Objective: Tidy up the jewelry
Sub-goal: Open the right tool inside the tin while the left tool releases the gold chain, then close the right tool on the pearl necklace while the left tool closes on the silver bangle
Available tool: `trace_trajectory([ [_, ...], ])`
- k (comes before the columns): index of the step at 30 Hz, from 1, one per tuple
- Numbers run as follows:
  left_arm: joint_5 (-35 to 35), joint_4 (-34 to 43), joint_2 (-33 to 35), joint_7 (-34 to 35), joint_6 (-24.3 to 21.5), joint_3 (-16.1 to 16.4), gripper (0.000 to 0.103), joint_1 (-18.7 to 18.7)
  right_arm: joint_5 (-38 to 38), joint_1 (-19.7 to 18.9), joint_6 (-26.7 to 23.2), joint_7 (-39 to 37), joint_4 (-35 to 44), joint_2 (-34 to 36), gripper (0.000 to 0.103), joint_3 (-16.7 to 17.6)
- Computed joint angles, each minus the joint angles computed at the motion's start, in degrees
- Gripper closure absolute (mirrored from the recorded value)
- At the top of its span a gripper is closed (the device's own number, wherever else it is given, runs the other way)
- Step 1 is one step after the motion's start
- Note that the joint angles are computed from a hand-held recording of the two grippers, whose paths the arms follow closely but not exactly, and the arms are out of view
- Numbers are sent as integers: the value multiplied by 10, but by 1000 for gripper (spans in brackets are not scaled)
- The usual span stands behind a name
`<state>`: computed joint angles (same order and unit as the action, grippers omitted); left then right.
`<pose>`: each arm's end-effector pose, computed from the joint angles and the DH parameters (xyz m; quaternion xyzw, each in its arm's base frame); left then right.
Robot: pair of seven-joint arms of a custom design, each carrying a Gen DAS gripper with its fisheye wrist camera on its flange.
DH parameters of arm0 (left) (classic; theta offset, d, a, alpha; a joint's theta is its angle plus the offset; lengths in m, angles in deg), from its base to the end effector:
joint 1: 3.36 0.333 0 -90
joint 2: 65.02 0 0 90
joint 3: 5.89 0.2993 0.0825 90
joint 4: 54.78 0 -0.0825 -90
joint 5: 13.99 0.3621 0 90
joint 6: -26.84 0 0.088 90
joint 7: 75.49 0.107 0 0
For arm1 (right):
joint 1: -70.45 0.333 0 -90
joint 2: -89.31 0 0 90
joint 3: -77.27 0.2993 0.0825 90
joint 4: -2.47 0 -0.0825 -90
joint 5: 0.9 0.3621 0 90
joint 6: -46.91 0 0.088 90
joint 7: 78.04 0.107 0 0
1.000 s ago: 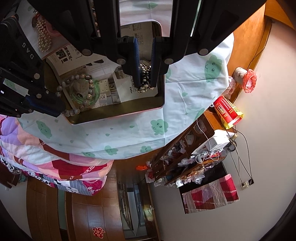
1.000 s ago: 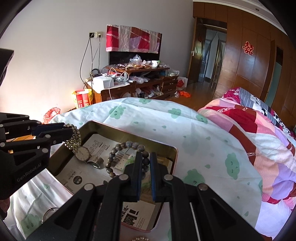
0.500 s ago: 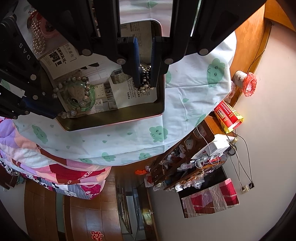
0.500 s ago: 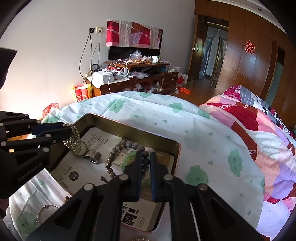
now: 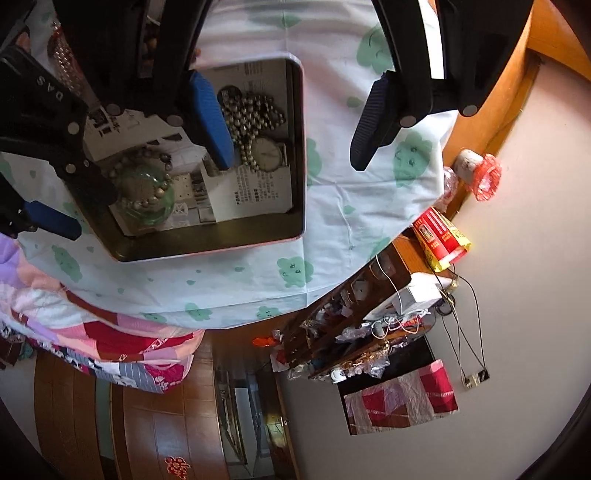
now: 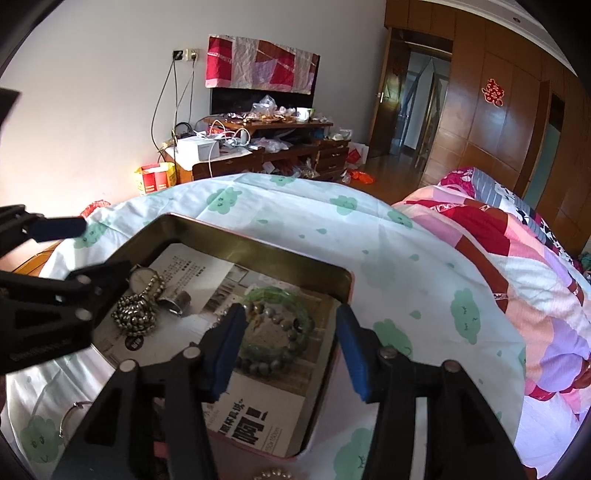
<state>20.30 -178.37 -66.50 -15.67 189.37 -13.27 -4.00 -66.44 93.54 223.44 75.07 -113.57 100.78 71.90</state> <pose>0.5473 -0.1071 0.4795 -0.6134 0.6943 -0.2172 0.3074 0.5359 0.2517 0.4124 -0.7350 0.5222 -0.2877 0.3230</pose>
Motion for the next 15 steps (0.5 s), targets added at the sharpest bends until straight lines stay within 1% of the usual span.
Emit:
trace_trajectory([
  [3,-1,-35,-29,-2,16,2,37,6,-23,1,-1,23,-16,-15,50,-5],
  [5,6,-60,-50,-12,22,-2,37,13,-35,-4,-5,39,-21,-23,50,0],
  [7,6,-83,-69,-13,33,-8,37,22,-62,-12,-1,71,-37,-39,50,4],
  [9,19,-111,-94,-26,37,-18,37,35,-94,-22,-4,104,-49,-53,50,12],
  [12,23,-144,-122,-33,43,-31,37,51,-128,-40,-2,139,-73,-75,50,29],
  [15,-10,-181,-151,-9,47,-31,37,48,-170,-60,1,183,-96,-97,50,46],
])
